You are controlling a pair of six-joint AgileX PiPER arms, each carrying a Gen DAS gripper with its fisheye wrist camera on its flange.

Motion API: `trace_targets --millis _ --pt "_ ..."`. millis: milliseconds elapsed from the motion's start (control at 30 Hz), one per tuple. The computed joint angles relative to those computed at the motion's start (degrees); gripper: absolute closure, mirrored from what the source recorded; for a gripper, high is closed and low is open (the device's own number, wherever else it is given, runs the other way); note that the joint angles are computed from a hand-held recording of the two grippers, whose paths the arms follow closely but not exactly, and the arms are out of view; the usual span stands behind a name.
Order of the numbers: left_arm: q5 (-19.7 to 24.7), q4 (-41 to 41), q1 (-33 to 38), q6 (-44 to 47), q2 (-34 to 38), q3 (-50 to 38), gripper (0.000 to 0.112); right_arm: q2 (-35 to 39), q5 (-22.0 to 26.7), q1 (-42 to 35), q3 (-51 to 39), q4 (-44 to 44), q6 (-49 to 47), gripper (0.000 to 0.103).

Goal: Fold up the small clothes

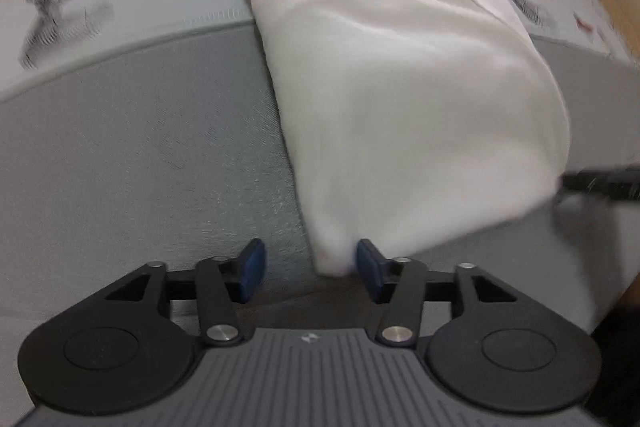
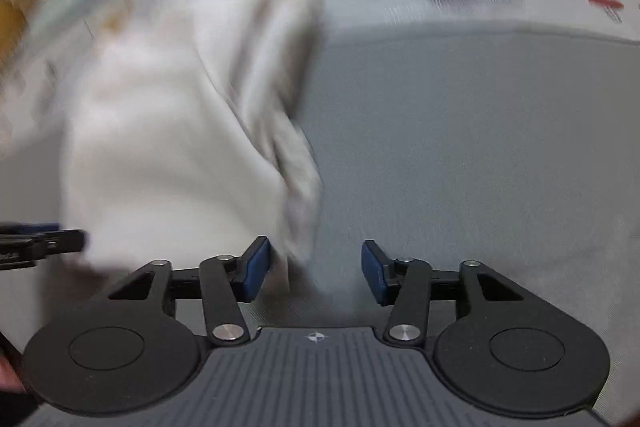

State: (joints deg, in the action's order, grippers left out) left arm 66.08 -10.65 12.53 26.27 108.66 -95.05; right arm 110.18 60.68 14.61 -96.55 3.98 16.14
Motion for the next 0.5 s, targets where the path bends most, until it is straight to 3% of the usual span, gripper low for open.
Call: trace_targets --millis 67,133,200,267,400,500 --pt "-3.81 0.78 -0.14 -0.01 -4.8 3.98 0.054 -1.88 0.35 1.06 0.92 -4.89 4.07 0.051" --pt "-10.23 1.48 -0.6 1.89 -11.84 9.94 0.052 -6.51 -3.37 2.42 4.46 -11.61 8.89 0.051" --pt "-15.9 0.32 -0.4 3.96 -19.6 15.33 0.037 -13.23 -9.79 3.04 9.84 -15.25 12.49 0.049" --pt "-20.33 -1.65 -0.71 4.12 -27.23 20.02 0.024 -19.97 -15.1 4.43 14.75 -18.99 14.1 0.04" --pt "-27.93 -0.24 -4.77 -2.77 -42.48 29.15 0.017 -33.86 -21.01 12.19 25.5 -35.26 26.71 0.014" --pt "-29.97 -0.94 -7.08 -7.96 -51.34 34.75 0.017 -41.17 -20.29 18.13 31.14 -44.98 35.94 0.012"
